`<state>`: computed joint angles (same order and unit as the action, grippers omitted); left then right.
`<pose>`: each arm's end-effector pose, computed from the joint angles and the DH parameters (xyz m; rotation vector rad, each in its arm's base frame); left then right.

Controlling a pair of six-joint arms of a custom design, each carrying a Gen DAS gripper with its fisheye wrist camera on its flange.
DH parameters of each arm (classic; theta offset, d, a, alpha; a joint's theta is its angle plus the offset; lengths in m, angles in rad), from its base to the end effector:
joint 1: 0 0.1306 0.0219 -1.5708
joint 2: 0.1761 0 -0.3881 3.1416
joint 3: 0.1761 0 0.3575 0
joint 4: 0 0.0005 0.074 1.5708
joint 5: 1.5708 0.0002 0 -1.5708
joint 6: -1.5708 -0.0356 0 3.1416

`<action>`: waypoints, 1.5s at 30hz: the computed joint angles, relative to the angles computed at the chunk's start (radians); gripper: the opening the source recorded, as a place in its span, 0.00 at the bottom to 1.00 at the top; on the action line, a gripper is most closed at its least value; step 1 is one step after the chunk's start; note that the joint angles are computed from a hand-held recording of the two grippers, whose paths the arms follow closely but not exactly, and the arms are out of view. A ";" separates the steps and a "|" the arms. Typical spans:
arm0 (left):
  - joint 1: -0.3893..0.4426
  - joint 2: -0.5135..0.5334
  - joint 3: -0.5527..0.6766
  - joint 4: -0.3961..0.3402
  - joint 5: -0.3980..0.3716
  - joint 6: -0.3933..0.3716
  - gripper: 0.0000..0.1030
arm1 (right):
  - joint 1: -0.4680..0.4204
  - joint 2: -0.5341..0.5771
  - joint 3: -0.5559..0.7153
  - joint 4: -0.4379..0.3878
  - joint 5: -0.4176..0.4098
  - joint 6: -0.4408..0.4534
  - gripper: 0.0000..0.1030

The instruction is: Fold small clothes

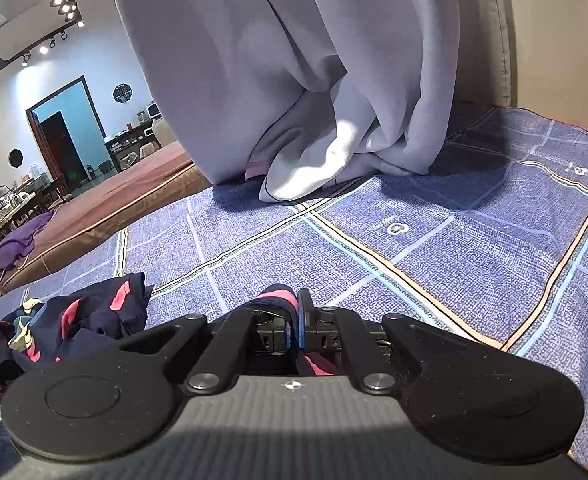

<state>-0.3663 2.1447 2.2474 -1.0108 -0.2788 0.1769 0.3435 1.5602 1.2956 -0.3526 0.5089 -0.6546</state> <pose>0.6648 -0.2451 0.3658 0.1131 2.4310 0.1042 0.4923 0.1571 0.3589 0.5990 2.0137 0.0392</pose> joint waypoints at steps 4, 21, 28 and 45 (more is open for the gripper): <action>0.022 -0.044 -0.061 0.079 0.095 0.056 0.31 | -0.012 0.004 -0.004 -0.005 -0.014 -0.011 0.06; 0.327 -0.598 -0.746 0.162 0.098 0.111 0.09 | -0.023 0.054 0.048 -0.151 0.067 -0.081 0.29; 0.255 -0.573 -0.765 0.218 0.203 0.108 0.63 | 0.119 0.127 0.130 0.103 0.104 0.279 1.00; 0.177 -0.596 -0.802 0.194 0.177 0.079 0.94 | 0.245 0.686 0.944 -0.299 -0.623 0.174 0.63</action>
<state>-0.1894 1.5491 1.4458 -0.8173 -0.1017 0.2561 0.5889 2.2465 2.2391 -0.6516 -0.1141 -0.4810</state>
